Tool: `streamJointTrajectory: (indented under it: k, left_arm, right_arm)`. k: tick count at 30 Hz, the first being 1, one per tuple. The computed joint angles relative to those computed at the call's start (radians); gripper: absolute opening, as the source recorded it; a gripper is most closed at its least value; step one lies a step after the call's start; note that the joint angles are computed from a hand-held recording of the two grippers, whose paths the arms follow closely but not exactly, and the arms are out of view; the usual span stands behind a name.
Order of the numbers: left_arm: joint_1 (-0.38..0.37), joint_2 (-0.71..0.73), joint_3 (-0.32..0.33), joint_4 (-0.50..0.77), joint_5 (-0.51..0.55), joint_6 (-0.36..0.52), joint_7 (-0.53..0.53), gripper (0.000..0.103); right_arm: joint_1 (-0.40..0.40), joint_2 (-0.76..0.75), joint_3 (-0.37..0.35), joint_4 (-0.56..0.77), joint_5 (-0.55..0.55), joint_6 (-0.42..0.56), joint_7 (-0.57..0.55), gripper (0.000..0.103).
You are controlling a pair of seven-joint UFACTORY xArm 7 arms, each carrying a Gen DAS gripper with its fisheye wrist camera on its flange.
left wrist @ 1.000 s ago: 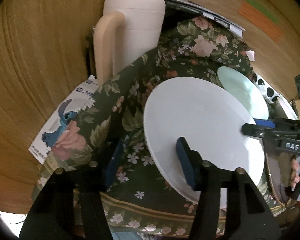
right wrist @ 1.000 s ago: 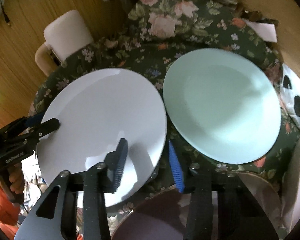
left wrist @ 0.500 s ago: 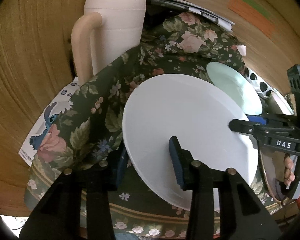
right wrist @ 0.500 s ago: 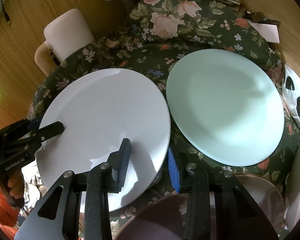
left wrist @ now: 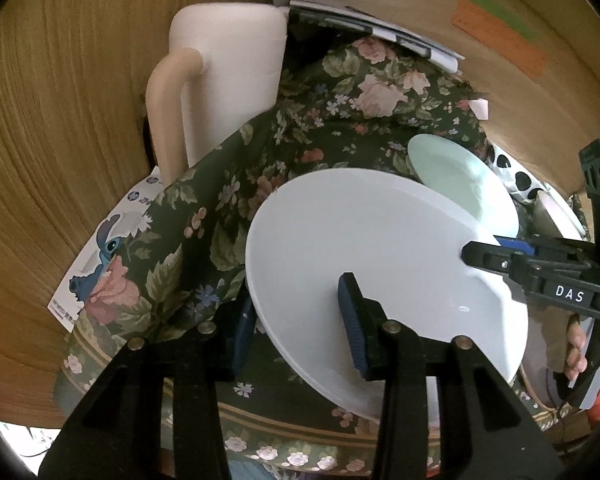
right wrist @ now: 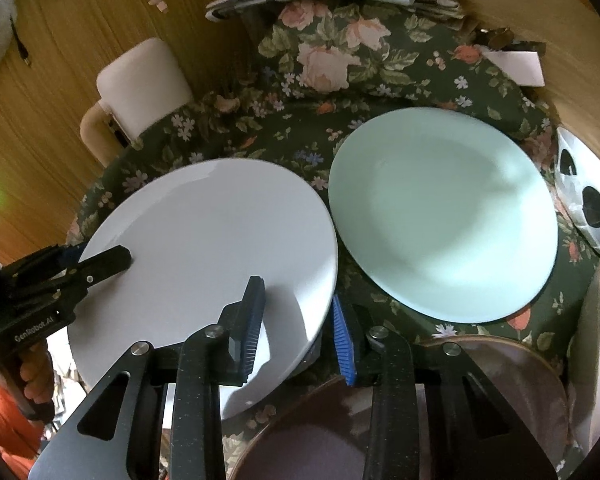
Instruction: Organize plates and bowls
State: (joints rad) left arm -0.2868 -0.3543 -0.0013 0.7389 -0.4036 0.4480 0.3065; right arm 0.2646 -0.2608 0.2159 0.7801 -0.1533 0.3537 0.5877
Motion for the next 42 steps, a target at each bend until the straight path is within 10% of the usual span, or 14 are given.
streamJointTrajectory:
  k: [42]
  left_arm:
    - [-0.188,-0.172,-0.038,-0.038,-0.011,-0.011,0.016,0.040]
  right_arm:
    - [-0.076,-0.637,0.085,-0.358,-0.001,0.133,0.179,0.030]
